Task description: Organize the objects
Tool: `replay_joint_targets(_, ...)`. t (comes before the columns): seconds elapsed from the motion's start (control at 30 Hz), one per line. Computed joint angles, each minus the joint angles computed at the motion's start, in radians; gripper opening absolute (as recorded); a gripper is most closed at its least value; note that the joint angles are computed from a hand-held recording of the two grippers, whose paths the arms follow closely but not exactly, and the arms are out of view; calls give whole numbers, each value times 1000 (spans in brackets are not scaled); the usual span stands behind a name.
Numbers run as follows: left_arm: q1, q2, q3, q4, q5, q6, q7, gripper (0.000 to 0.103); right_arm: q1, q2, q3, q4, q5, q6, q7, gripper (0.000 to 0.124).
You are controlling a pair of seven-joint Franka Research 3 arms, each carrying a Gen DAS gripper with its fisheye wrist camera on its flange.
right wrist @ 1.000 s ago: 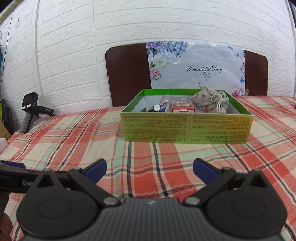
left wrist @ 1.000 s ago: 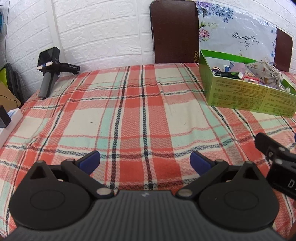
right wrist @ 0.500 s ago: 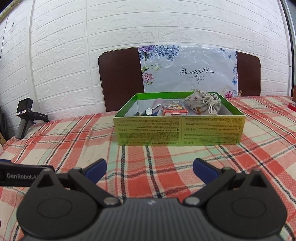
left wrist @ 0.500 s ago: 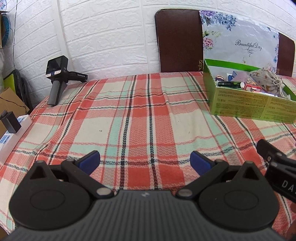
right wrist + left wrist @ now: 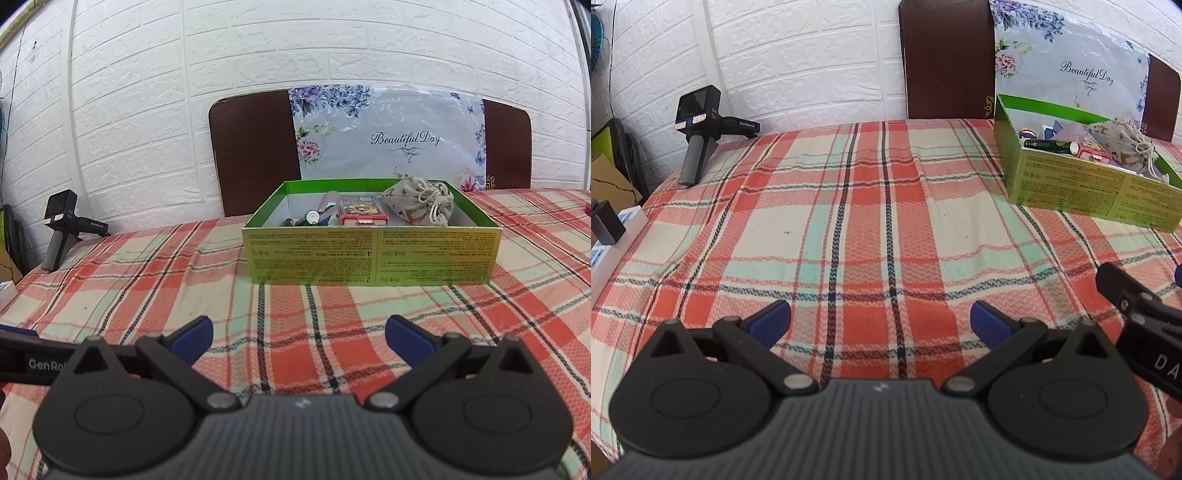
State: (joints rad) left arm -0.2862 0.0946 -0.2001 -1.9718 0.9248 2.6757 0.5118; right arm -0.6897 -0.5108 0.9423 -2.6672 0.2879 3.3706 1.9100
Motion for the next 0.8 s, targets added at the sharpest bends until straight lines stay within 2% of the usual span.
replay_joint_targets(0.43,0,-3,-6,-7,-68,5,47,103,28,6,-37,-9,-7,-12,15,103)
replay_joint_targets(0.8,-4,-1,-9,-10,-99,7,92,103,24,5,-36,-13,-5,-14,29,103)
